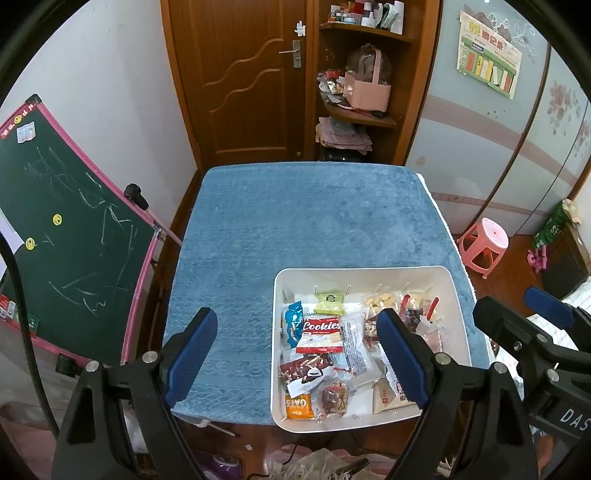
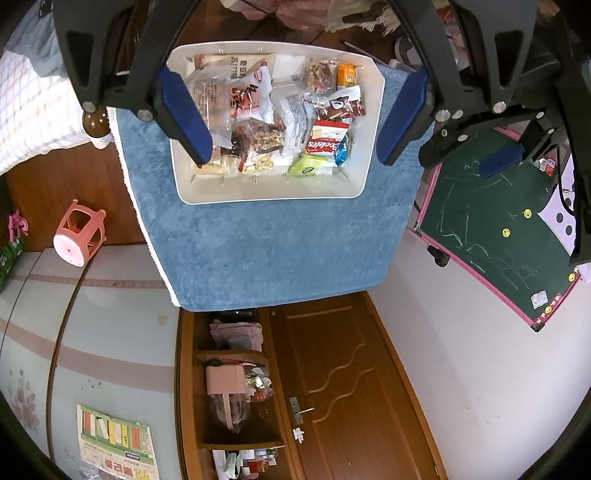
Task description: Organize snacks
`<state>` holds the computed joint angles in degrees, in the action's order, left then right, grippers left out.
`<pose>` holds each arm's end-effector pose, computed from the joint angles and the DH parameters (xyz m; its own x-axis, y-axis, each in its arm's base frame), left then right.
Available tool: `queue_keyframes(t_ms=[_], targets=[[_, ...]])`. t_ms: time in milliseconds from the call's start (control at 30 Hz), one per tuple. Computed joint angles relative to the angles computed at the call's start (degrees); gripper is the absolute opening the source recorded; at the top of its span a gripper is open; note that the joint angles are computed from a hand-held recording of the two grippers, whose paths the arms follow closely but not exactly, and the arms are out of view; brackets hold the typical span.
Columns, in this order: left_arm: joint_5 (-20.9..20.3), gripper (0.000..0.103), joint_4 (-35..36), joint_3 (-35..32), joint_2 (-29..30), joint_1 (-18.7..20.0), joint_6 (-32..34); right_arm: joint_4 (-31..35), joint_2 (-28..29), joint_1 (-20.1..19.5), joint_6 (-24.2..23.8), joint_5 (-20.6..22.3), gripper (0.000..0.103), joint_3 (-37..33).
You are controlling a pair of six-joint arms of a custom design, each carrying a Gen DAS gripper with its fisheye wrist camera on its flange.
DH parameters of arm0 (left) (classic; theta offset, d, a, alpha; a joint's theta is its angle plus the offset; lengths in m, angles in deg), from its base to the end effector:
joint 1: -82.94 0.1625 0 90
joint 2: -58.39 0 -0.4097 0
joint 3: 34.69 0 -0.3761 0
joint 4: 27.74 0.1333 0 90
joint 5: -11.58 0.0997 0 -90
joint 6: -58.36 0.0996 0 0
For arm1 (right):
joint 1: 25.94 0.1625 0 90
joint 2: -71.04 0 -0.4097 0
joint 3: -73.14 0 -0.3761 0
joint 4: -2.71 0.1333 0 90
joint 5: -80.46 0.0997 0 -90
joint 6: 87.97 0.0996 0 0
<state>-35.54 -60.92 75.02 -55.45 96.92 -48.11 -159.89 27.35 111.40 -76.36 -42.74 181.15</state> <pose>-0.1571 -0.2463 0.4408 -0.6627 -0.3791 -0.6458 0.1671 0.7658 -0.6210 0.4725 -0.3283 0.0384 -0.7587 -0.4155 0.5018 -0.5870 0.7699 -0.2501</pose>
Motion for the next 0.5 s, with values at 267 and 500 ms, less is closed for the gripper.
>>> queue_keyframes(t_ms=[267,500], targets=[[0.08,0.087,-0.29,0.44,-0.24,-0.11,0.02,0.17,0.08,0.02,0.42,-0.34,0.091,0.17],[0.13,0.087,-0.44,0.49,-0.05,-0.06,-0.05,0.08,0.04,-0.04,0.41,-0.39,0.091,0.29]])
